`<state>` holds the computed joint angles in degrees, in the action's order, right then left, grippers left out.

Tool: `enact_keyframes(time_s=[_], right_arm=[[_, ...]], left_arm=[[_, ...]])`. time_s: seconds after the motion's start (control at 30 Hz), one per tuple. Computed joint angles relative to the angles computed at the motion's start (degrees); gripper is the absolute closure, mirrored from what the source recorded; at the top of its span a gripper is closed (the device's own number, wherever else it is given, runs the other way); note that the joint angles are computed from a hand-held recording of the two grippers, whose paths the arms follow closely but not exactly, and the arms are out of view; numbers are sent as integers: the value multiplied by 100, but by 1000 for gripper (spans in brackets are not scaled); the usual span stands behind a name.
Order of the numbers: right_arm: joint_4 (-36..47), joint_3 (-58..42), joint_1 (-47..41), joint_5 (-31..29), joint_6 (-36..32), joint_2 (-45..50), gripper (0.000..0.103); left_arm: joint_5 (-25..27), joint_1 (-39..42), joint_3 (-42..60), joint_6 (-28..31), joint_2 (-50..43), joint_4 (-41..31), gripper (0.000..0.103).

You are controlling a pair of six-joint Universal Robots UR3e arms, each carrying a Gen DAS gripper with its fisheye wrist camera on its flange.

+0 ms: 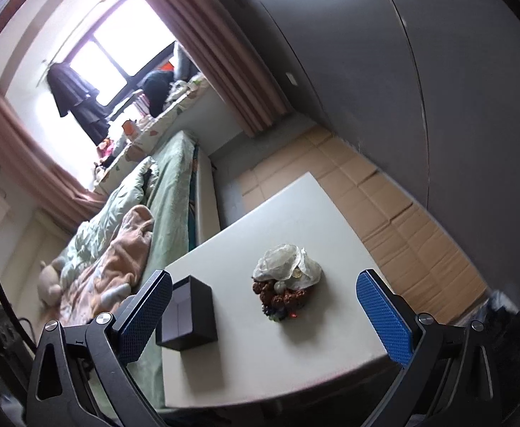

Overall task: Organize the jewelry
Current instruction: 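Reach the right tool into the jewelry pile and grasp the white plastic bag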

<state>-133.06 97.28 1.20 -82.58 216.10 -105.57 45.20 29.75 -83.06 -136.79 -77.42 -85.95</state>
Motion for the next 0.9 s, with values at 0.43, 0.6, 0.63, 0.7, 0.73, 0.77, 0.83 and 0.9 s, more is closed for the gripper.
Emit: enact_keyframes(time_s=[0.43,0.6,0.63,0.7,0.73,0.77,0.83,0.9], right_arm=[[168,-563,-506,661,2,1279,0],[-132,-469,-597,848,60,1601,0],[-250,-389,-601,872,52,1657,1],[-379,-315,-578,883,73,1817,5],[-424,-302,-556,867,98,1905,9],[-438,-310,-534,861,108,2001,13],[-309,-441,-477,831,58,2245,19],[-279,-538,-430,801,-11,2433,20]], left_arm=[[1282,-1509,817,-1413,-1699,1448,30],[1557,-1821,1181,-1788,-2198,1694,31],[1563,-1842,1159,-1815,-2236,1767,31],[1646,-1882,1084,-1960,-2327,1918,31],[1656,-1901,1103,-2055,-2415,1911,31],[1654,-1896,1121,-2127,-2478,1854,32],[1633,-1859,1140,-2281,-2616,1716,33],[1684,-1851,1171,-2377,-2709,1621,35]])
